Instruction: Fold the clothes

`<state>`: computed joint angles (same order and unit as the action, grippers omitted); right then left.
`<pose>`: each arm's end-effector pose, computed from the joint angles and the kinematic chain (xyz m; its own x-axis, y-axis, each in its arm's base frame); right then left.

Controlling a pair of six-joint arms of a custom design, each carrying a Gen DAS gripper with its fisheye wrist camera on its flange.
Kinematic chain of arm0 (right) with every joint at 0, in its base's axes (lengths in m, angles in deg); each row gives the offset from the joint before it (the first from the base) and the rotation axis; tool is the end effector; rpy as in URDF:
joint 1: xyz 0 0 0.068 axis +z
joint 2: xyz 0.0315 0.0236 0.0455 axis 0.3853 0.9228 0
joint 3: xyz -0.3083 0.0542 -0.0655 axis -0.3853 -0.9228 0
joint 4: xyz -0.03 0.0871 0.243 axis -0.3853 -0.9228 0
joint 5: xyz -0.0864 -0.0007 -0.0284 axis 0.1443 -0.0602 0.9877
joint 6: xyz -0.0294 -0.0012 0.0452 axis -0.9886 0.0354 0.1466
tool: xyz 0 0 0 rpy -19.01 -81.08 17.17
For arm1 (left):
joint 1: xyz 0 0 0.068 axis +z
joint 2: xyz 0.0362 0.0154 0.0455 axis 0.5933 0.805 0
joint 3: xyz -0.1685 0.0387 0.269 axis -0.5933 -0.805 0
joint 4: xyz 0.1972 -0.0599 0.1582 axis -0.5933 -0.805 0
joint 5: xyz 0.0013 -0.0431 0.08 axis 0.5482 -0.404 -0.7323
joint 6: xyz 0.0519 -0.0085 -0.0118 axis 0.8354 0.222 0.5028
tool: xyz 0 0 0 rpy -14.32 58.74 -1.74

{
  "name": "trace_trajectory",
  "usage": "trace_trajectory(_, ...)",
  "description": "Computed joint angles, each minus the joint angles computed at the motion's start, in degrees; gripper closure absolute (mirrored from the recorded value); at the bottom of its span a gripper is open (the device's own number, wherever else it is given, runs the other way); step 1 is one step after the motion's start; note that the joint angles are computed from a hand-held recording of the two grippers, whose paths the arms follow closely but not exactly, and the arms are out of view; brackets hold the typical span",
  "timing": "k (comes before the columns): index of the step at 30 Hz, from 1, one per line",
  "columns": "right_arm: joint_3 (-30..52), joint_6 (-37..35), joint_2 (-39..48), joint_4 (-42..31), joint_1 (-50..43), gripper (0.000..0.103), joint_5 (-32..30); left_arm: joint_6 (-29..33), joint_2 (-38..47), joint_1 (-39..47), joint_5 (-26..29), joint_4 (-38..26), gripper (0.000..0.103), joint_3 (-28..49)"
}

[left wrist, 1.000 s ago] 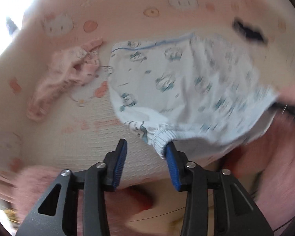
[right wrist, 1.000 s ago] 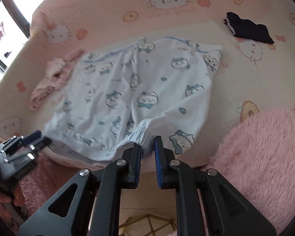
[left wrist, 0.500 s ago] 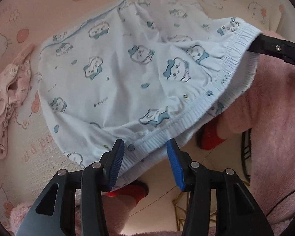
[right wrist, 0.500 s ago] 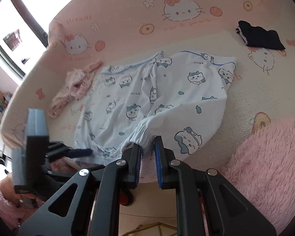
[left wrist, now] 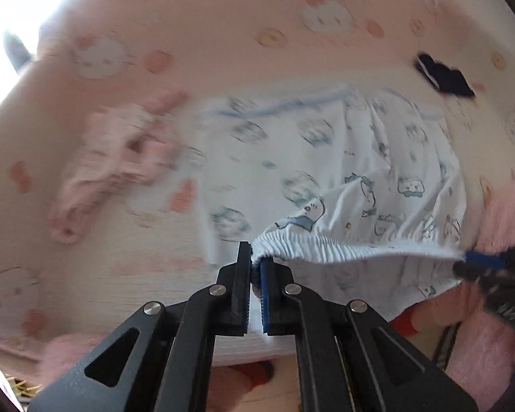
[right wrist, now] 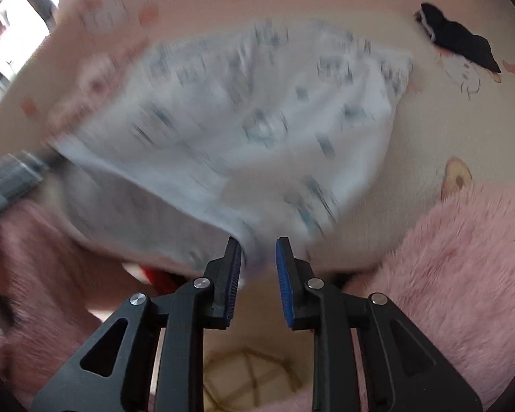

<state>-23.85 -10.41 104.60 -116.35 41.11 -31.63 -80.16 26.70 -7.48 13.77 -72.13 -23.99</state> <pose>0.2752 0.0991 0.2177 -0.8810 -0.3719 -0.2924 -0.4298 0.8876 0.1658 0.2014 -0.1701 0.2714 -0.8479 -0.2014 -0.4904 -0.2912 0.9499 0.1134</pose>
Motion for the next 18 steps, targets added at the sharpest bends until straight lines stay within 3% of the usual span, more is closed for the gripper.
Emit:
trace_trajectory(5,-1.4,1.9,-4.8,3.3,-0.5,0.082,3.0,-9.0,1.5,-5.3,2.0,-5.2,0.098,-0.5)
trace_trajectory(7,-1.3,1.8,-4.8,2.6,0.1,0.068,4.7,-11.8,3.6,-6.8,4.3,-5.1,0.098,-1.5)
trace_trajectory(8,-1.1,1.6,-3.5,1.3,0.7,0.067,5.5,-12.4,4.3,-6.8,6.4,-3.9,0.098,-2.3)
trace_trajectory(13,-0.4,1.6,0.8,-2.4,2.3,0.067,8.7,-11.8,6.3,-6.4,10.8,-1.3,0.094,-3.1)
trace_trajectory(18,-0.2,1.5,2.4,-4.1,1.7,0.069,7.5,-11.7,7.2,-4.8,15.5,0.1,0.09,-5.7)
